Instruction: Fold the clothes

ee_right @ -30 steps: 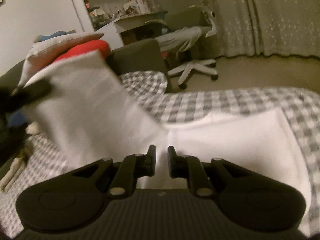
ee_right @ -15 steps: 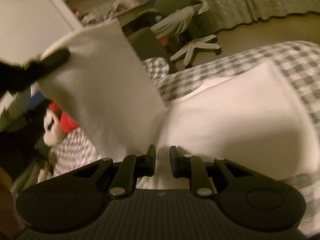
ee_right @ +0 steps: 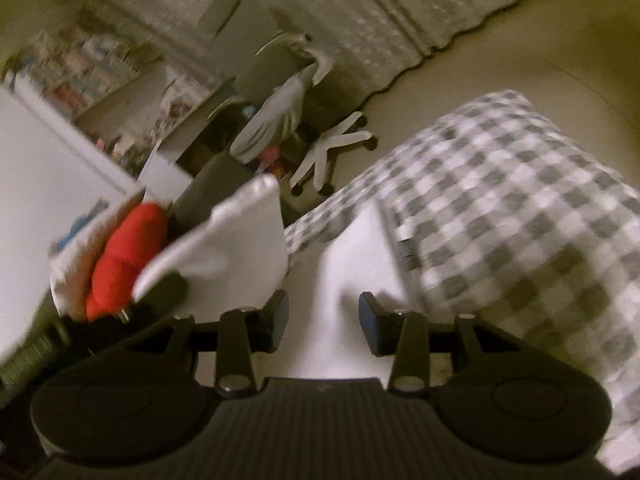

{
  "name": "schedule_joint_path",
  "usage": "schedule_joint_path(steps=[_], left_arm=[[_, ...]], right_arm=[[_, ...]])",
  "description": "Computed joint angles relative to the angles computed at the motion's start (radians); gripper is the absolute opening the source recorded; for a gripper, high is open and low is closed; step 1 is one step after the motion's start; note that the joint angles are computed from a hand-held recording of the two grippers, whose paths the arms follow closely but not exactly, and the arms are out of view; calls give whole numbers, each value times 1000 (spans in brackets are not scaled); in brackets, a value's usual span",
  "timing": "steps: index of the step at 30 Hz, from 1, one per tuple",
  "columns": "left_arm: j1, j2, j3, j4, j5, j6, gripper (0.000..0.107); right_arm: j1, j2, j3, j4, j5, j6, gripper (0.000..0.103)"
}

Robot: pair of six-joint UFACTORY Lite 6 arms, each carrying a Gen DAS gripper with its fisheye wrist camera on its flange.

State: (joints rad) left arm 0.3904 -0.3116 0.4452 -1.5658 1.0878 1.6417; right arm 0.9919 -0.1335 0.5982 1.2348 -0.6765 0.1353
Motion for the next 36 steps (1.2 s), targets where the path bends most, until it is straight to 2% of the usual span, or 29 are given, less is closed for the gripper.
schedule_joint_path(steps=[4, 7, 8, 12, 18, 23, 28, 32, 35, 36], left_arm=[[-47, -4, -38, -7, -37, 55, 23], [-78, 5, -39, 41, -48, 98, 32], [-91, 17, -29, 75, -46, 109, 39], [-76, 49, 6, 202, 34, 126, 54], [50, 113, 92, 296, 156, 154, 55], [126, 169, 142, 287, 145, 177, 54], [168, 222, 172, 266, 120, 203, 52], [167, 246, 169, 254, 83, 247, 52], [157, 251, 155, 247, 71, 274, 52], [159, 253, 155, 246, 71, 280, 52]], right_arm=[[-22, -85, -96, -53, -11, 137, 43], [-26, -135, -139, -74, -17, 187, 43], [-25, -148, -147, -78, -15, 193, 43], [-54, -163, -154, -131, 23, 226, 49], [-98, -141, -144, -225, 63, 294, 50], [-123, -108, -123, -308, 78, 353, 50], [-128, -102, -121, -317, 79, 353, 51], [-123, -76, -90, -243, 96, 259, 51], [-96, -14, -28, -106, 94, 78, 51], [-85, 18, -4, -76, 87, 33, 44]])
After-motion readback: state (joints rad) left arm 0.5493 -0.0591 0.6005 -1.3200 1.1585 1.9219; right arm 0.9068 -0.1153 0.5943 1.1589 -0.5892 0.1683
